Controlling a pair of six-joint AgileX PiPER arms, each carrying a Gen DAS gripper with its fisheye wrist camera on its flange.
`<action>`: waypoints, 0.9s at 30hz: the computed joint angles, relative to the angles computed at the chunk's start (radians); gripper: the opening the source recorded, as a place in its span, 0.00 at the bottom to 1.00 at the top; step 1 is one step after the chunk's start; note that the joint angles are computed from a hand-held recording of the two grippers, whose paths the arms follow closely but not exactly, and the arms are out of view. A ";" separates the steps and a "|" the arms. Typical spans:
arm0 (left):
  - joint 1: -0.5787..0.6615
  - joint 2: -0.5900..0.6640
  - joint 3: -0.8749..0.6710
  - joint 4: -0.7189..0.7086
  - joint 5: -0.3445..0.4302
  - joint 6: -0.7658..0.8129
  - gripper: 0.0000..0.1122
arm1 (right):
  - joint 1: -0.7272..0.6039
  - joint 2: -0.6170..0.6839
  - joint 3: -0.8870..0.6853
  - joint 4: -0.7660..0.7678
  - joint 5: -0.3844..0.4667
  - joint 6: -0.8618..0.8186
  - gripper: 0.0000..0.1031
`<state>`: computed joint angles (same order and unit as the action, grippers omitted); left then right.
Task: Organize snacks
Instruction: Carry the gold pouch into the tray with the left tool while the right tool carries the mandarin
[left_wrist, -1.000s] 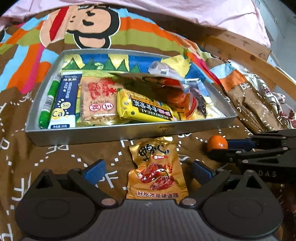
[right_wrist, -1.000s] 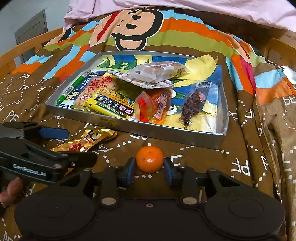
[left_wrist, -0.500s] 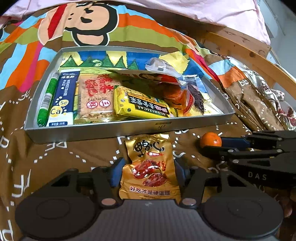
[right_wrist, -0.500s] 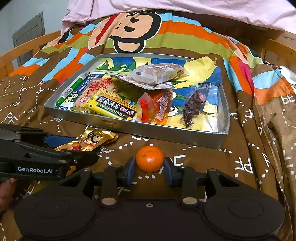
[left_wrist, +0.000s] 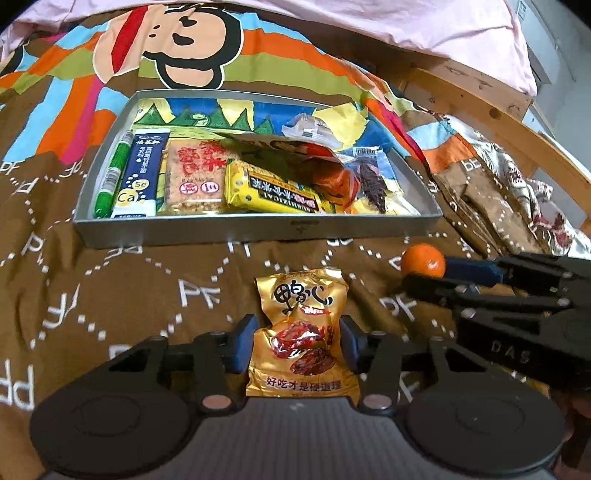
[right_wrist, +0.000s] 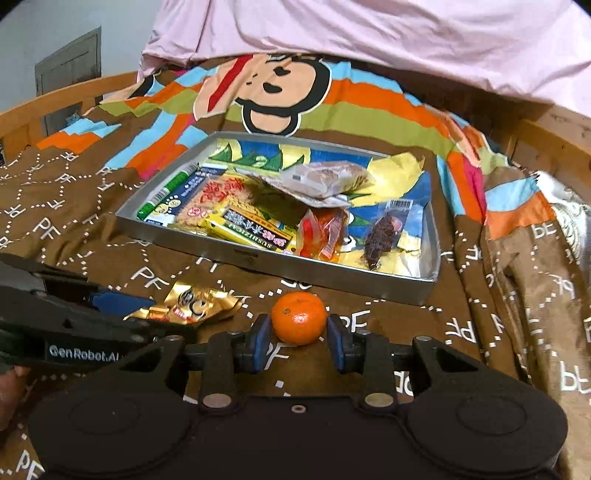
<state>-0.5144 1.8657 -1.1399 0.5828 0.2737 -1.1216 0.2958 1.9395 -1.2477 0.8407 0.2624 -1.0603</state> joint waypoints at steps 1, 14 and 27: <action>-0.011 -0.008 0.006 0.019 0.012 -0.017 0.45 | -0.001 -0.016 0.018 0.027 -0.006 -0.024 0.34; -0.145 -0.131 0.105 0.184 0.167 -0.241 0.44 | -0.036 -0.217 0.237 0.444 -0.019 -0.417 0.34; -0.247 -0.217 0.135 0.293 0.305 -0.403 0.44 | -0.054 -0.334 0.360 0.836 0.019 -0.790 0.34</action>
<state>-0.7612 1.6490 -1.0053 0.8755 0.5783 -1.5244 0.2416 1.6059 -0.8882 1.6771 0.2815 -1.8503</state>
